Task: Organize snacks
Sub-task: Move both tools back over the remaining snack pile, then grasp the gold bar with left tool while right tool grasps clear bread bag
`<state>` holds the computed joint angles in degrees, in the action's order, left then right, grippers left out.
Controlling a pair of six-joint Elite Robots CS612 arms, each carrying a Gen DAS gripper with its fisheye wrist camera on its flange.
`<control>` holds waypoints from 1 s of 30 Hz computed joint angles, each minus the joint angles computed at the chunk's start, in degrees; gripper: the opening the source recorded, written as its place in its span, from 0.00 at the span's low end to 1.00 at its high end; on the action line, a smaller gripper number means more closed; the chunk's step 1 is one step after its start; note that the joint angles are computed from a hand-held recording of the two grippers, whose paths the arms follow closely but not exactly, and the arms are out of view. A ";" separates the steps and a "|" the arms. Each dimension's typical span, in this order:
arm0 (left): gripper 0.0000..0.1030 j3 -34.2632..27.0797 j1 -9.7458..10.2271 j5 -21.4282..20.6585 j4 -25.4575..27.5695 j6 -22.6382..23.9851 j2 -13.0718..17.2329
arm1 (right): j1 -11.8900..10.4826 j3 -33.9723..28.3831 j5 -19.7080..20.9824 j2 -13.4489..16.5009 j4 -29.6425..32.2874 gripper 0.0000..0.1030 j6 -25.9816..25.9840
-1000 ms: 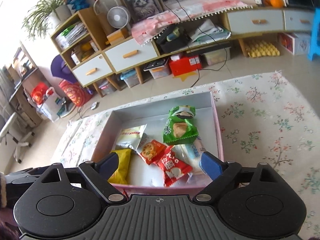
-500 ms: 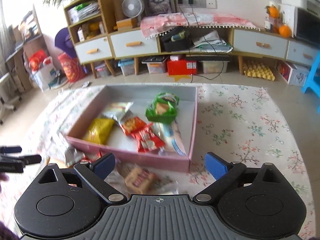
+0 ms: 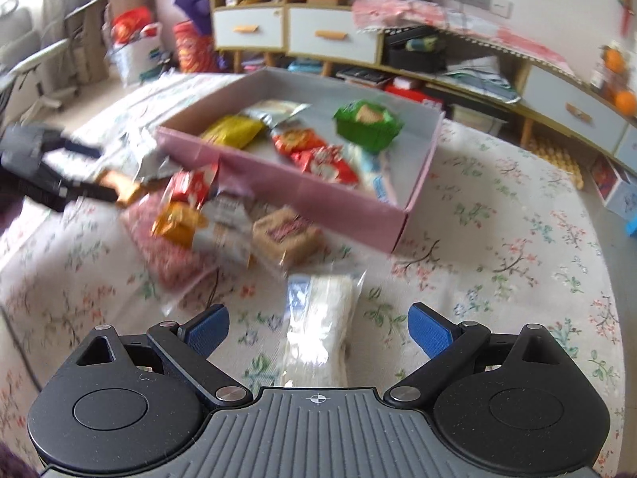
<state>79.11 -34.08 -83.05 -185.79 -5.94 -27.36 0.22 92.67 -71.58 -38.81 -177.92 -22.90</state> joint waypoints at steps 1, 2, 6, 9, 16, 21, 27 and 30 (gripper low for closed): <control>0.85 -0.46 0.29 -1.83 1.54 1.09 -0.03 | -0.01 -0.09 0.24 0.08 0.60 0.95 -0.31; 0.85 -0.71 0.53 -3.35 2.11 1.81 -0.03 | 0.00 -0.18 0.34 0.13 1.24 0.95 -0.65; 0.75 -1.02 1.13 -7.27 2.47 3.27 0.13 | 0.11 -0.62 -0.09 0.63 2.16 0.95 -1.60; 0.70 -0.68 1.16 -8.34 2.81 3.68 0.00 | -0.04 -0.79 0.27 0.97 2.45 0.95 -1.60; 0.58 1.37 0.04 -5.95 5.10 4.76 -1.61 | -0.19 -0.83 -0.12 0.87 3.03 0.95 0.37; 0.54 3.00 -1.34 -3.32 6.91 0.68 -2.94 | -0.28 -0.36 -0.69 0.62 2.90 0.96 1.05; 0.62 3.32 -3.54 1.69 11.78 -8.91 -4.02 | -0.58 0.33 -0.64 0.84 1.19 1.00 3.06; 0.71 3.18 -4.38 4.49 10.42 -11.58 -3.38 | -0.50 0.25 -0.92 0.77 1.55 1.00 3.49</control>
